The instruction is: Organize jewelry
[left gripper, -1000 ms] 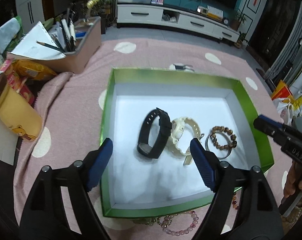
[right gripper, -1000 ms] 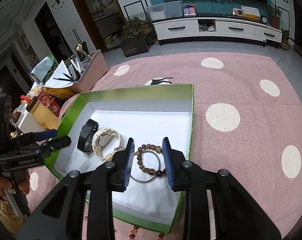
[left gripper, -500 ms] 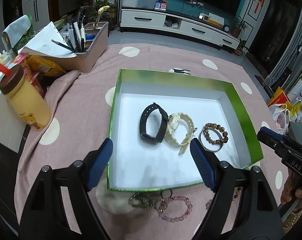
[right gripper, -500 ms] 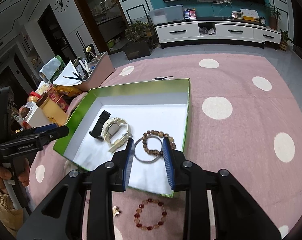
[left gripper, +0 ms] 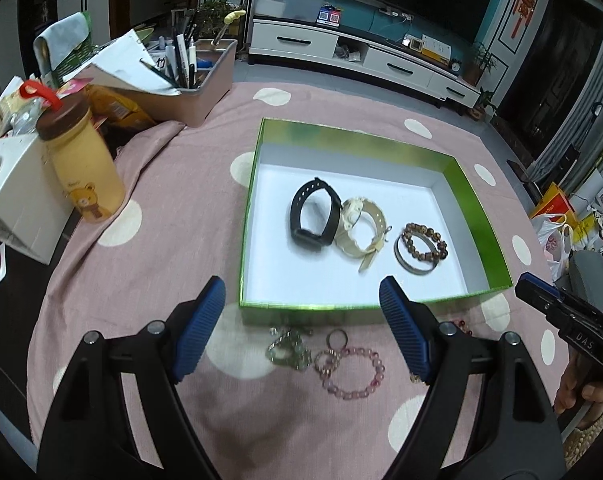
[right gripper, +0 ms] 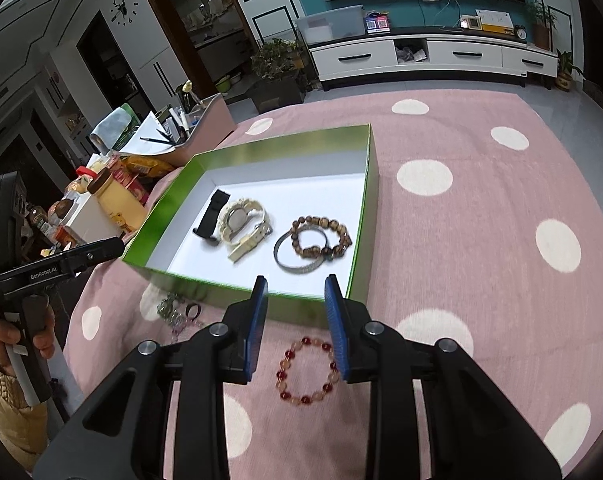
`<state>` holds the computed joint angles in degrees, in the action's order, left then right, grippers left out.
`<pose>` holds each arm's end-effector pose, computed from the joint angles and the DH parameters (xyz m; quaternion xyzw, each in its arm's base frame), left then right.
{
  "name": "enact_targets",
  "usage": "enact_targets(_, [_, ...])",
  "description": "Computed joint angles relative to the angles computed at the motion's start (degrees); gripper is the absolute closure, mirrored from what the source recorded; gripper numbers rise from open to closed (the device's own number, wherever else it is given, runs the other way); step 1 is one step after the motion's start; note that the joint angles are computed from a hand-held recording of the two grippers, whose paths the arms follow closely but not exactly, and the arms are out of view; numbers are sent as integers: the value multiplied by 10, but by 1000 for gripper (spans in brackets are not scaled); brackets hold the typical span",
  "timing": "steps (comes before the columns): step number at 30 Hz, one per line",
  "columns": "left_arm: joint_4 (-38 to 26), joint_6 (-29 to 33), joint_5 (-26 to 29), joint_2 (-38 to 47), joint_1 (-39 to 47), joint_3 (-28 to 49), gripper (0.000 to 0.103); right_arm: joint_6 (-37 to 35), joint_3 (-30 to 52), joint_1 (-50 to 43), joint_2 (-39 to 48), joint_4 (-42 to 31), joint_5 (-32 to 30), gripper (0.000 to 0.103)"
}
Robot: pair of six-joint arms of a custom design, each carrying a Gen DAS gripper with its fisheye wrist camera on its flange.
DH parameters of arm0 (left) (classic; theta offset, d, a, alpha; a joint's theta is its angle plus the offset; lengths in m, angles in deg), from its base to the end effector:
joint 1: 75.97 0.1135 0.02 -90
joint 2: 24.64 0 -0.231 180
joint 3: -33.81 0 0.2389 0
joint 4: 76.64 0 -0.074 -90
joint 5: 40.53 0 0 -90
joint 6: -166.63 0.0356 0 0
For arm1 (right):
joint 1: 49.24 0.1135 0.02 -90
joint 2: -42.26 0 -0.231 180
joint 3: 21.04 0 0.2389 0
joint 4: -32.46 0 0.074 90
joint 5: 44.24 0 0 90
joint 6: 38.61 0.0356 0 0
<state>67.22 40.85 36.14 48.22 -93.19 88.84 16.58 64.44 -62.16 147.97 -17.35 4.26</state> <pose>0.2348 -0.0642 0.1732 -0.1877 0.9264 -0.0383 0.3242 0.3377 -0.0533 0.1586 -0.2351 0.8926 0.2535 0.2894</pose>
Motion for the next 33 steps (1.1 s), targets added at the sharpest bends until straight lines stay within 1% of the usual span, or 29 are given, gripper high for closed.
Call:
enact_targets(8, [-8,-46,-5,-71,-41,-65,23,-49,-50,-24,-34,-24,-14,73])
enact_targets(13, [-7,-84,-12,-96,-85,-102,25,-93,-94,-31,-56,-34,-17,73])
enact_targets(15, [-1,-102,-14,-97,-104,-115,28,-110,-115,-34,-63,-33,-17,73])
enact_targets(19, [25,-130,-18,-73,-138,-134,32,-139,-156,-39,-73,-24,-10,73])
enact_targets(22, [65,-157,-7,-39,-158,-150,35,-152,-188,-39,-82,-6,0,73])
enact_targets(24, [95,-172,-3,-10,-166,-157,41,-155,-207,-38,-90,11,5,73])
enact_targets(25, [102,-179,-2,0,-170,-157,42,-158,-223,-39,-96,26,9,73])
enact_targets(30, [144,-190,3,47,-166,-156,51,-159,-269,-37,-114,91,28,73])
enact_targets(33, [160,-189,0,74,-157,-147,57,-156,-267,-37,-106,101,29,73])
